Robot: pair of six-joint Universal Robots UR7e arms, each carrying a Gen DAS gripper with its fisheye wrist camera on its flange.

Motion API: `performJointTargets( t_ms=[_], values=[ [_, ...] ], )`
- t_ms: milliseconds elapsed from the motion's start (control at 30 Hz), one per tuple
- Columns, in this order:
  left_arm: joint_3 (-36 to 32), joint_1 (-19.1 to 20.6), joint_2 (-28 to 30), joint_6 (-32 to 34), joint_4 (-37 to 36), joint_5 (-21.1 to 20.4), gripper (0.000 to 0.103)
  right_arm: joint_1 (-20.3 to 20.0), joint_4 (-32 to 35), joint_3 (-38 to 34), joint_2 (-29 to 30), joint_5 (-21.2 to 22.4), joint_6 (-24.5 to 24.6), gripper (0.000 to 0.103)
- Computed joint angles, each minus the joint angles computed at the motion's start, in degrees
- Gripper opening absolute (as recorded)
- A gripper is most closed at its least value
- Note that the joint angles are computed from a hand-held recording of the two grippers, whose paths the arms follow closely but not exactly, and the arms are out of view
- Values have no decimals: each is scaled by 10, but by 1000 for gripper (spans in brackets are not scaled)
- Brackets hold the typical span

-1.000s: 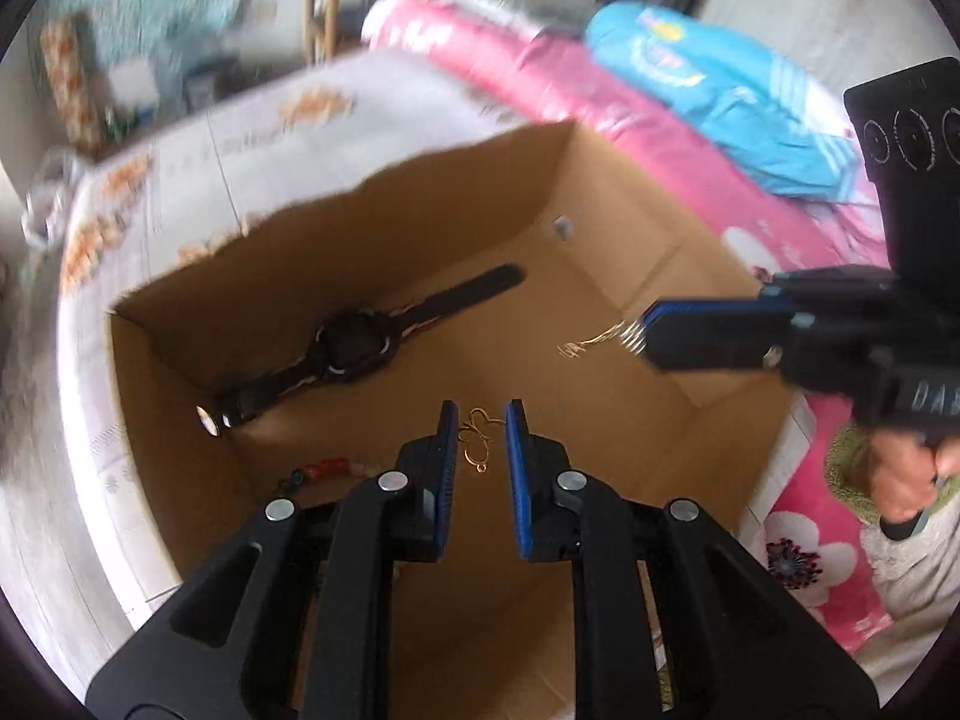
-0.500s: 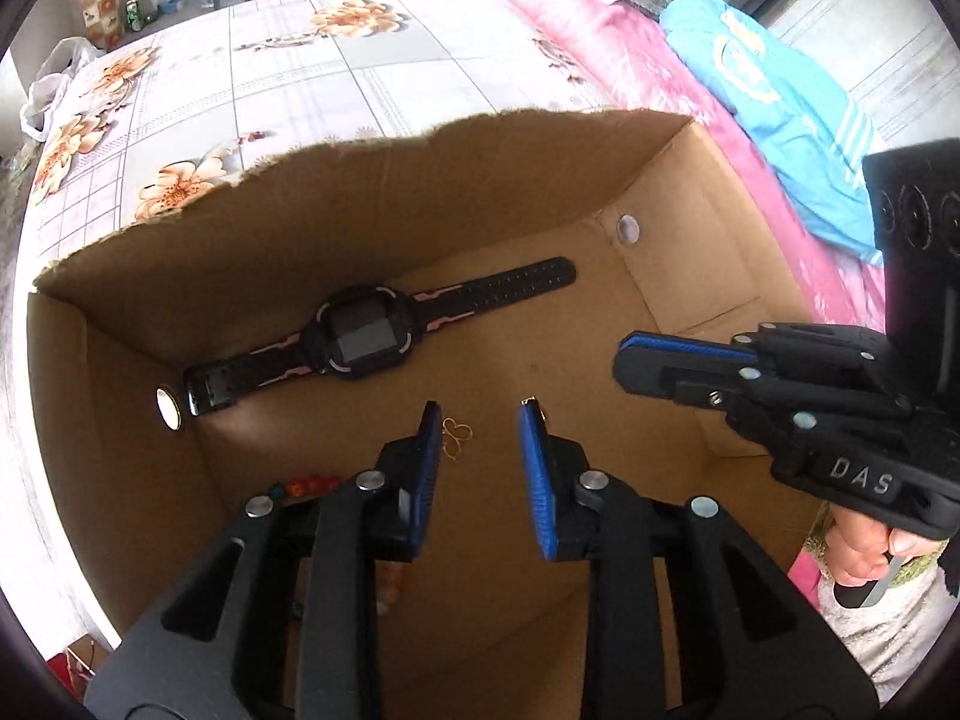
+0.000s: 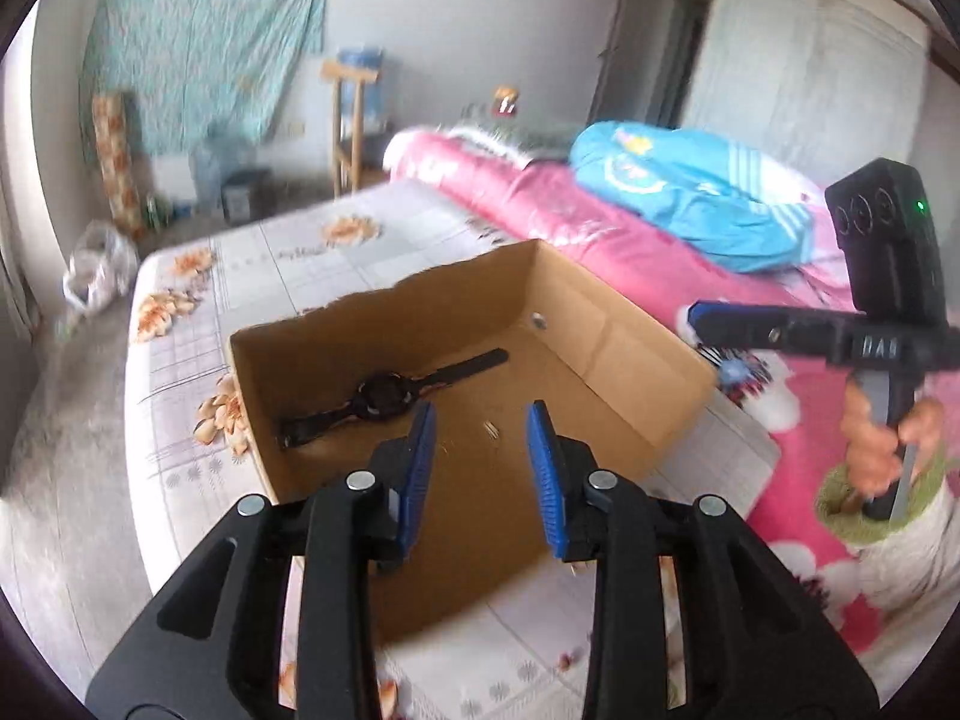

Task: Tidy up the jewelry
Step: 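Withdraw both tools from the box back to the bracelet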

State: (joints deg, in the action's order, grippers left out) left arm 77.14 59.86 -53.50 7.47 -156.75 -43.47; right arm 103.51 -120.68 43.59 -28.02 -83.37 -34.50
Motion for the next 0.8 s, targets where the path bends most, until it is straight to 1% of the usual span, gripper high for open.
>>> performJointTargets(
  t_ms=[67, 100, 167, 233, 267, 300, 367, 467, 500, 600, 700, 800],
  values=[
    [67, -10, -25, 5, -47, -9, 31, -12, -41, 86, -45, 14, -5, 30],
    [99, -13, -33, 0, -67, -18, 31, -20, -58, 132, -68, 13, -4, 30],
    [137, -17, -39, -1, -82, -33, 32, -31, -63, 177, -86, 5, 1, 30],
    [159, -19, -28, 3, -96, -36, 32, -39, -57, 199, -87, -14, 12, 30],
    [160, -15, -20, -5, -91, -41, 32, -41, -55, 204, -86, -24, 15, 30],
    [158, -12, -11, -16, -85, -42, 32, -41, -54, 208, -79, -48, 19, 30],
    [151, -2, 9, -28, -87, -44, 32, -40, -55, 209, -67, -78, 13, 30],
    [131, 8, 37, -30, -85, -23, 32, -35, -74, 212, -52, -131, 2, 27],
    [125, 10, 44, -27, -81, -15, 32, -33, -78, 212, -49, -141, -6, 27],
    [102, 16, 65, 0, -76, 4, 32, -32, -81, 205, -39, -152, -20, 27],
    [84, 21, 80, 25, -72, 5, 32, -33, -77, 193, -31, -156, -18, 27],
    [71, 23, 92, 32, -60, 12, 32, -33, -80, 191, -29, -159, -16, 27]
  ],
)
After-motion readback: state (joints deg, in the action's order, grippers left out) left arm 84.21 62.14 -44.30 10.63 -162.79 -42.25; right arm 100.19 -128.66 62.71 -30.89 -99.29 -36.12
